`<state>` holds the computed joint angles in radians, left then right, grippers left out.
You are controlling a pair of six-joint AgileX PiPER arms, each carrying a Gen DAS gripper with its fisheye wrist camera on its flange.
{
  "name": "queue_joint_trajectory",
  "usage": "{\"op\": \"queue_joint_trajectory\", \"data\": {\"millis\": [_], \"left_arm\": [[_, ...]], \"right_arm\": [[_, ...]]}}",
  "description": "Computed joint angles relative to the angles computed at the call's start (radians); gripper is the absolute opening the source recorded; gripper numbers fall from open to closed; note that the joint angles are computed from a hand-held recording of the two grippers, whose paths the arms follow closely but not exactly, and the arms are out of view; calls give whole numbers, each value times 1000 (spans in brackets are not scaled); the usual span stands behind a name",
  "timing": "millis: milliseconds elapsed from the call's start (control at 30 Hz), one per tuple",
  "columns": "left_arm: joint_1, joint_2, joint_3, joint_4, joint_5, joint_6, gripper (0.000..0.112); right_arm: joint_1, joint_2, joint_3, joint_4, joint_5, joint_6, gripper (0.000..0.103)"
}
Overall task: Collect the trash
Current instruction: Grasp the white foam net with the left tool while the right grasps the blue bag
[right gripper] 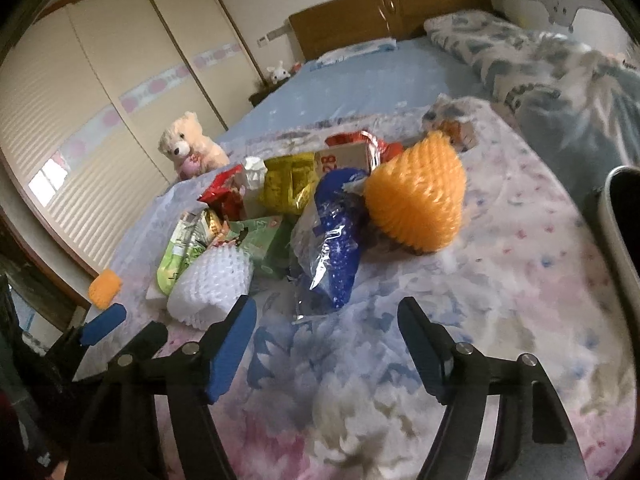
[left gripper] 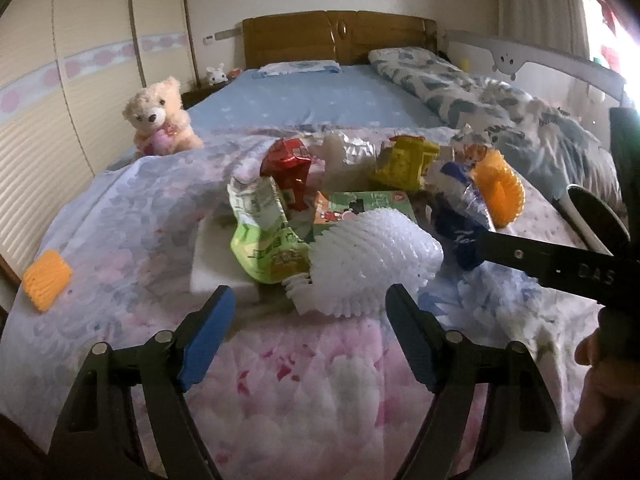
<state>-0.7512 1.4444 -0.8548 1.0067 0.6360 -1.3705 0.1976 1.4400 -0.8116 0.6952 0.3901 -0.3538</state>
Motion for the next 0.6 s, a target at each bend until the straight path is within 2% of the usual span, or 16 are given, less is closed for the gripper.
{"op": "queue_joint_trajectory", "data": {"millis": [100,200,233,333,600], "left_arm": [[21,34,-28,-43,-25,51,60],[59,50,-41,-127,-80,124,27],[69,49,-37,-150,-98,138,12],[76,38,-20,-172,-120,137,10],[-1,-31,23,-119,-78,54,8]], "right_arm": [[-13,69,-42,64,21,-52,64],[-36,108,-60,138,50,-118,40],[-48,121,-67,160,68,-141,28],[-72,100,-45,210,81,-203,21],[-107,-56,56,214,131,-243,19]]}}
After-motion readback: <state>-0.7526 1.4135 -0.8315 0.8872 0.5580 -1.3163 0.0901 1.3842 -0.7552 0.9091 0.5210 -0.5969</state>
